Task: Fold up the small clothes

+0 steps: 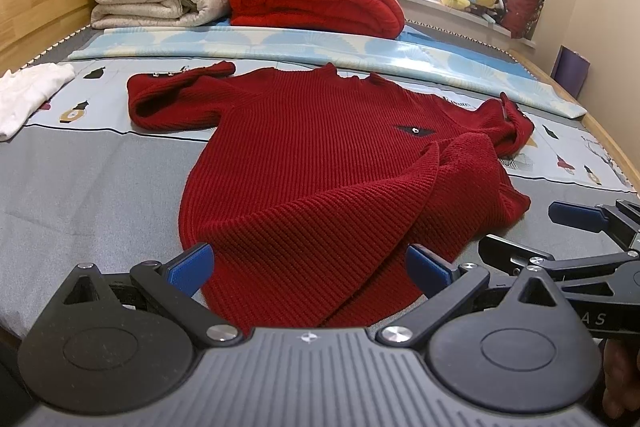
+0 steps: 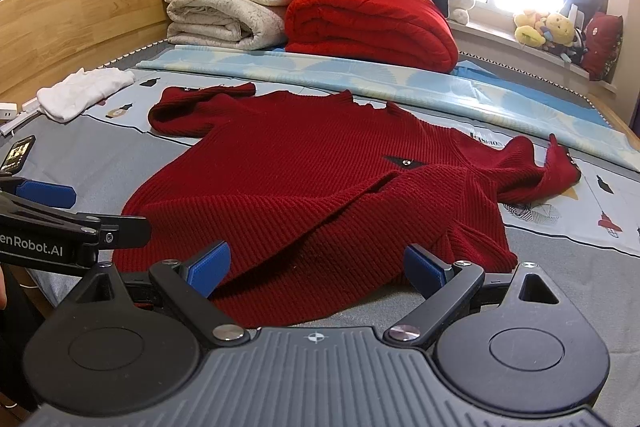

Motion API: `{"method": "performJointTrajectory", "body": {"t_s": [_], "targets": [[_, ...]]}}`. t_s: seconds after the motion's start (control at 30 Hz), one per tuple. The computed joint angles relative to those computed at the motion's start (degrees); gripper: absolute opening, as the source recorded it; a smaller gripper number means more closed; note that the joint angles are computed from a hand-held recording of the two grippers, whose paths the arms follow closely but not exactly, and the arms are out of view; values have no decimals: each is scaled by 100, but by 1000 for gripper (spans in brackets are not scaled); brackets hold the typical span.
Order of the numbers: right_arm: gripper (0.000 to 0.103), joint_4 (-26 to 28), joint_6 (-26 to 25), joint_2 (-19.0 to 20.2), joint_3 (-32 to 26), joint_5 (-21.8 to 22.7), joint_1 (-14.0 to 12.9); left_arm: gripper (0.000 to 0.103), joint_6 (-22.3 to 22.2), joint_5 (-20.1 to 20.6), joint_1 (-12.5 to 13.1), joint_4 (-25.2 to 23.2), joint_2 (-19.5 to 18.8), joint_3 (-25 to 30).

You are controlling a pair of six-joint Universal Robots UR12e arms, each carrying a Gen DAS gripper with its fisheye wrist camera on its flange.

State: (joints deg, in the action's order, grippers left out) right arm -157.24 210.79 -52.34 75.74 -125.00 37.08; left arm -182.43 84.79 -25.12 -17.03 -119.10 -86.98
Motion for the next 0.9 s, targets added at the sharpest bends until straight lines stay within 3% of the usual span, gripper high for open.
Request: {"method": "performJointTrajectory", "body": {"t_s": [0.73, 0.8, 0.87, 0.9], "targets": [[94, 9, 25, 1, 20, -133, 7, 102, 74, 141, -22, -21, -23, 15], [88, -9, -43, 5, 14, -228, 19, 93, 216, 288, -9, 367, -19, -38], [79, -157, -97, -29, 83, -414, 19, 69, 362, 245, 73, 581, -10, -39], [71, -280, -102, -62, 138, -491, 8, 64, 395, 139, 138, 522, -10, 11]]}}
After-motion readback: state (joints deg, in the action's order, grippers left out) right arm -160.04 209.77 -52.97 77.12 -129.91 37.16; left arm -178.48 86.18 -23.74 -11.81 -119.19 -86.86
